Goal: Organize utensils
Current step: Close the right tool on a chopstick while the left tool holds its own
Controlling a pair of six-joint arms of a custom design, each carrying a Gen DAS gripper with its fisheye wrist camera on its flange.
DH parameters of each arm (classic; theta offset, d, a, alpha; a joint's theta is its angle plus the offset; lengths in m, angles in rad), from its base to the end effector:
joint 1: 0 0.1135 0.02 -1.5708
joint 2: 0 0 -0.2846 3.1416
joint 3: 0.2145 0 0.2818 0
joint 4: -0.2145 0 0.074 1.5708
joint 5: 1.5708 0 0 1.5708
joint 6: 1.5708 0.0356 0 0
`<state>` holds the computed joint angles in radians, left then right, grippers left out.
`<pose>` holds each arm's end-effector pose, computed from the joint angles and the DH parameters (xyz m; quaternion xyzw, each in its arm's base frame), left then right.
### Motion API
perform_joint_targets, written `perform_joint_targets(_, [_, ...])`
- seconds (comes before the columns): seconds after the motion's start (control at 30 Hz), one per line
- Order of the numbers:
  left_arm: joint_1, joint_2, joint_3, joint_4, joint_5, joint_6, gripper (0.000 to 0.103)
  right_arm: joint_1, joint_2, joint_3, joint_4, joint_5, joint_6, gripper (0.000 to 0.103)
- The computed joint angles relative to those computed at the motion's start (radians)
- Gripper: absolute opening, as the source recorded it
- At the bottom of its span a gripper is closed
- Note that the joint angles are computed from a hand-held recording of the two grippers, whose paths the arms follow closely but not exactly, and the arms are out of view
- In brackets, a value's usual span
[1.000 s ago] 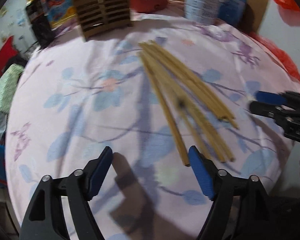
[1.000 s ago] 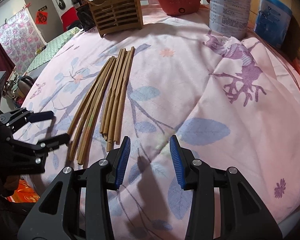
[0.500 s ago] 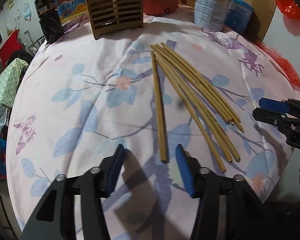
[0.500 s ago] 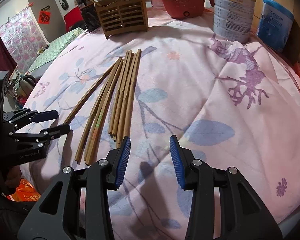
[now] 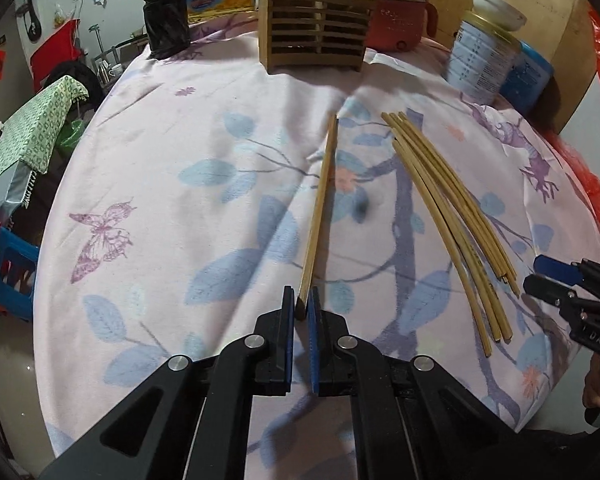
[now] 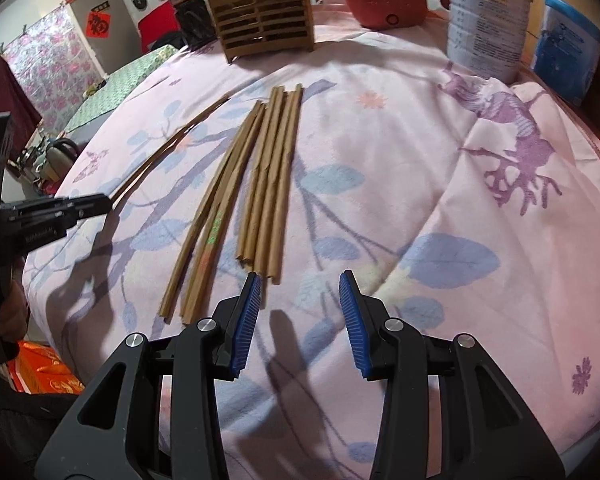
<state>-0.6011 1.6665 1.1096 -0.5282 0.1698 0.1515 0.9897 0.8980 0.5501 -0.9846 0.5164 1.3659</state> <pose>0.2964 -0.2106 0.2057 0.3744 0.8920 -0.1337 0.2152 0.0952 0.1130 0.1966 0.2093 0.9374 0.0091 0.2782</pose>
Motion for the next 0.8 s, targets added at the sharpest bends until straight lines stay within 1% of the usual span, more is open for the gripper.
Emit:
perform_joint_targets(0.07, [-0.001, -0.004, -0.004, 0.000, -0.006, 0.004, 0.007, 0.000, 0.003, 0.000, -0.005, 0.011, 0.006, 0.041])
perform_joint_targets(0.13, [0.000, -0.004, -0.009, 0.001, -0.008, 0.008, 0.007, -0.020, -0.008, -0.009, 0.001, 0.010, -0.008, 0.038])
perform_joint_targets(0.2, [-0.001, 0.001, -0.011, 0.000, -0.010, 0.008, 0.007, -0.045, -0.006, -0.020, 0.019, -0.005, -0.036, 0.032])
perform_joint_targets(0.3, [-0.007, 0.003, -0.020, 0.008, -0.020, 0.005, 0.007, -0.048, 0.000, -0.022, 0.034, -0.001, -0.048, 0.031])
perform_joint_targets(0.53, [-0.012, 0.003, -0.022, 0.013, -0.029, 0.004, 0.007, -0.012, -0.005, -0.019, 0.040, 0.020, -0.033, 0.031])
perform_joint_targets(0.8, [-0.020, 0.001, -0.024, 0.021, -0.047, 0.001, 0.008, -0.035, 0.020, -0.022, 0.088, 0.024, -0.090, 0.029])
